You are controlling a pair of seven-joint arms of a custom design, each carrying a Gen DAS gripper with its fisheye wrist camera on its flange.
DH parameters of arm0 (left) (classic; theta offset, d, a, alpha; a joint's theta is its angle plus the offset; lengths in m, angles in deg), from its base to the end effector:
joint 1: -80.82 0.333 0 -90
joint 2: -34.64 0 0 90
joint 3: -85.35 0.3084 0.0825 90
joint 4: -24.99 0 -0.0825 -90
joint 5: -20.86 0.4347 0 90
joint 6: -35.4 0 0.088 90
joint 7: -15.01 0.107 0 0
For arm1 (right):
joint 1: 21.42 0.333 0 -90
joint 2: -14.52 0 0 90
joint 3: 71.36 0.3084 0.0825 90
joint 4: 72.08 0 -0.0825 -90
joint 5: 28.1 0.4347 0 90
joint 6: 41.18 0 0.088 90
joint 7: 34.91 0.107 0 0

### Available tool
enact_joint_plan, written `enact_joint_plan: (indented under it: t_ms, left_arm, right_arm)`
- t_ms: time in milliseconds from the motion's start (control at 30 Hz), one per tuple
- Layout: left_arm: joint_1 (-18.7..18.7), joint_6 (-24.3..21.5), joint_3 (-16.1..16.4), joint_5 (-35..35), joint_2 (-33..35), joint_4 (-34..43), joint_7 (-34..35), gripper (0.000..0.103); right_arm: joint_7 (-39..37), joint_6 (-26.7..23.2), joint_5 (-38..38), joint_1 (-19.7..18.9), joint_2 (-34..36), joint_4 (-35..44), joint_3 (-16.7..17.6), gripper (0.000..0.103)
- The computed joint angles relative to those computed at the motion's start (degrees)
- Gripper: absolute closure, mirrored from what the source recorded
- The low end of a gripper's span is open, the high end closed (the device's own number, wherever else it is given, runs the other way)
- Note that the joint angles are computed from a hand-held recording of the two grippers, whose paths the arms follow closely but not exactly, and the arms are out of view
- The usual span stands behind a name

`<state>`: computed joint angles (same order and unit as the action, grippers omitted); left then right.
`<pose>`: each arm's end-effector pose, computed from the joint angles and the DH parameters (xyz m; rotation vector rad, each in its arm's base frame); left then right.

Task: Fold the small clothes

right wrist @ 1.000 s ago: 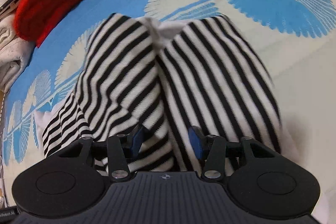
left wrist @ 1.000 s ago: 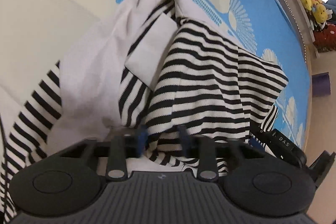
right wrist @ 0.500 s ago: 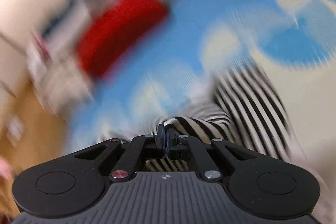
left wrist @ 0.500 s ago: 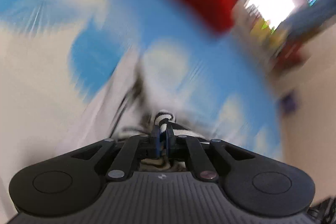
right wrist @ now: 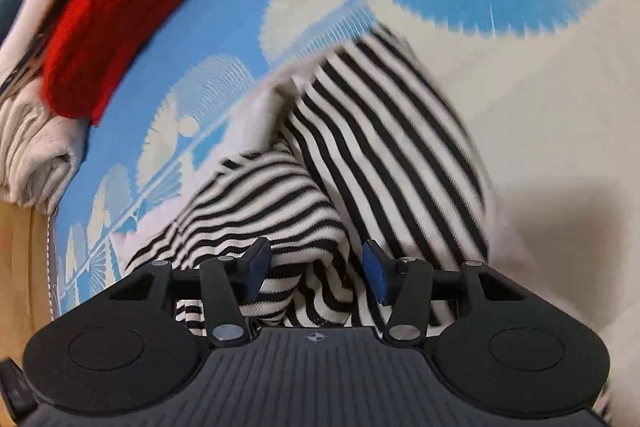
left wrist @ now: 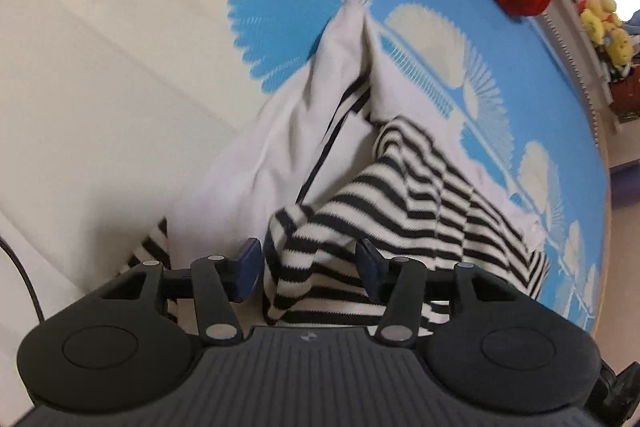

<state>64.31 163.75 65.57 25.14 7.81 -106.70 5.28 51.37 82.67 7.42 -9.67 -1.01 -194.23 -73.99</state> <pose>0.4000 -0.3083 0.5366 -2.9187 0.7359 -0.6678 0.5445 0.1092 0.5380 -1.7401 1.8314 0.3014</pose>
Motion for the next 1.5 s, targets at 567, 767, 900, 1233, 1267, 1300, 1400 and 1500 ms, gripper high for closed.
enact_joint_plan:
  t_ms: [567, 767, 900, 1233, 1267, 1300, 1400, 1500]
  left_arm:
    - [-2.2, 5.0, 3.1, -1.1, -3.6, -6.1, -0.5, 0.089]
    - [4.2, -0.4, -3.6, 10.0, -5.2, -1.8, -3.0, 0.072]
    - [5.4, 4.0, -5.4, 16.8, -4.2, 0.1, -4.5, 0.072]
    - [1.7, -2.7, -2.4, 10.5, 2.9, 4.5, 1.4, 0.079]
    - [1.9, -2.0, -2.8, 12.8, 2.9, 5.0, 2.1, 0.079]
    - [1.8, -0.3, -2.6, 13.7, 3.0, 5.0, 3.0, 0.079]
    - [-1.1, 1.9, 0.8, 5.9, 4.8, 4.3, 7.7, 0.077]
    - [-2.0, 0.2, 1.6, 1.0, 5.0, 4.2, 10.4, 0.079]
  right_arm:
    - [3.8, 2.1, -3.4, -2.1, 1.5, 0.3, 0.7, 0.096]
    - [9.0, 12.4, -13.2, -2.3, -2.2, -3.1, 3.4, 0.056]
    - [-1.4, 24.0, -4.5, 5.0, -5.6, -6.9, -1.2, 0.056]
    - [0.9, 5.4, -6.3, 2.4, 0.5, -1.2, 0.7, 0.073]
    - [-1.6, 8.1, -5.1, 2.6, -0.9, -2.4, 0.9, 0.063]
    - [-3.9, 11.0, -3.8, 3.2, -1.8, -3.2, 1.0, 0.059]
    - [-7.4, 9.2, -1.9, 4.1, -1.4, -2.6, 0.2, 0.053]
    - [-1.5, 2.3, -9.0, 1.8, 0.4, -0.7, 1.5, 0.072]
